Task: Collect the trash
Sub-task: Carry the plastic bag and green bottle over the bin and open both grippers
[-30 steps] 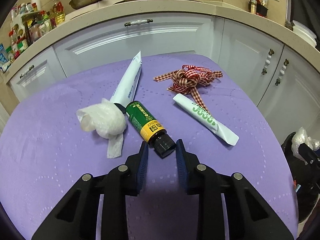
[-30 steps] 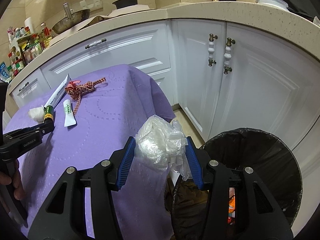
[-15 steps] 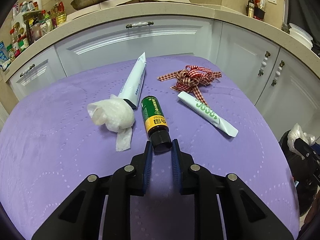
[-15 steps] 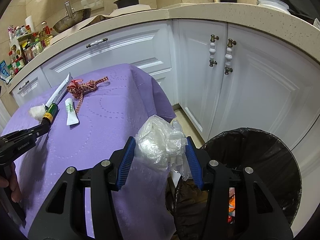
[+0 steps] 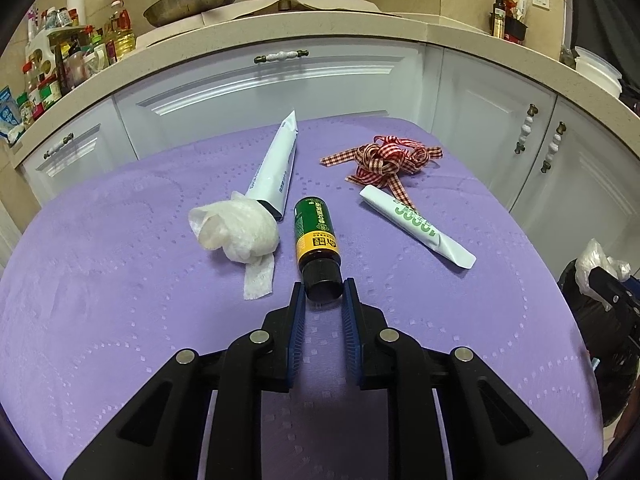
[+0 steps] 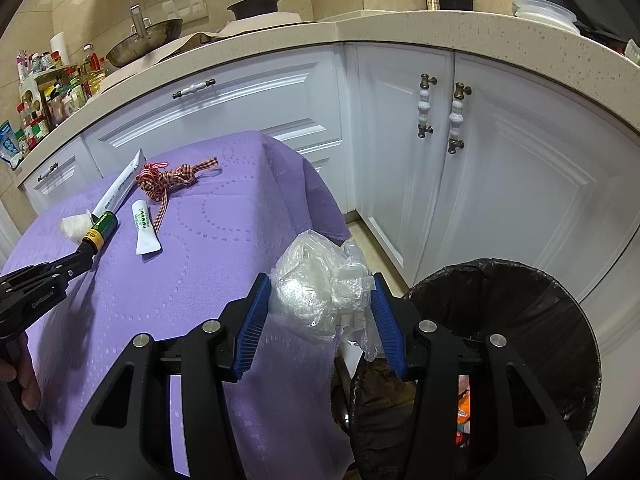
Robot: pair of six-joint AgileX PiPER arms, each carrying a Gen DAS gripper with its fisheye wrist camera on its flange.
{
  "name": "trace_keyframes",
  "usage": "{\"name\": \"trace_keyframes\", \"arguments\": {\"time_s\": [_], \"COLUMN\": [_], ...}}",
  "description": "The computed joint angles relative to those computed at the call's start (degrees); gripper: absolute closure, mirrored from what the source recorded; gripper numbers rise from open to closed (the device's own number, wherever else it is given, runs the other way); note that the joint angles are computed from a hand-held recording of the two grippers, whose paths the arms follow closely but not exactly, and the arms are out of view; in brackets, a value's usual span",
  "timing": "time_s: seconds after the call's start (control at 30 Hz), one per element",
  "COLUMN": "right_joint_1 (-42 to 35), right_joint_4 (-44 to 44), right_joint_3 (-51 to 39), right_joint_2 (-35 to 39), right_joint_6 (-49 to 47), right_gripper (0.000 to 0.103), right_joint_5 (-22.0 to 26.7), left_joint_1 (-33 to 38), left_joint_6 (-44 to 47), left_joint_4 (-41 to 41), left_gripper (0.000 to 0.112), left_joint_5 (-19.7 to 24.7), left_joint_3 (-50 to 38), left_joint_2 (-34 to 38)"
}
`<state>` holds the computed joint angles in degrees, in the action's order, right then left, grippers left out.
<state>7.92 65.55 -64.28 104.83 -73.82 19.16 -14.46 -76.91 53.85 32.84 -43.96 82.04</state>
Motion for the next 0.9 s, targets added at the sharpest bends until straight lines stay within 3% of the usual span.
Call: {"name": "trace_keyframes", "arguments": {"time_s": [0.9], "right_joint_1": [-2.0], "right_joint_4": [2.7], "right_joint_3": [3.9], "right_joint_2": [-5.4], "right_joint_6": [-3.2], "right_gripper": [0.054], "right_joint_5": [-0.8], "left_joint_1": [-8.5], "left_joint_6": [-2.1], "left_joint_4": [1.1], "left_gripper": [0.093], "left_joint_5": [5.8], "left_joint_3": [5.0], "left_joint_2": [-11.9]}}
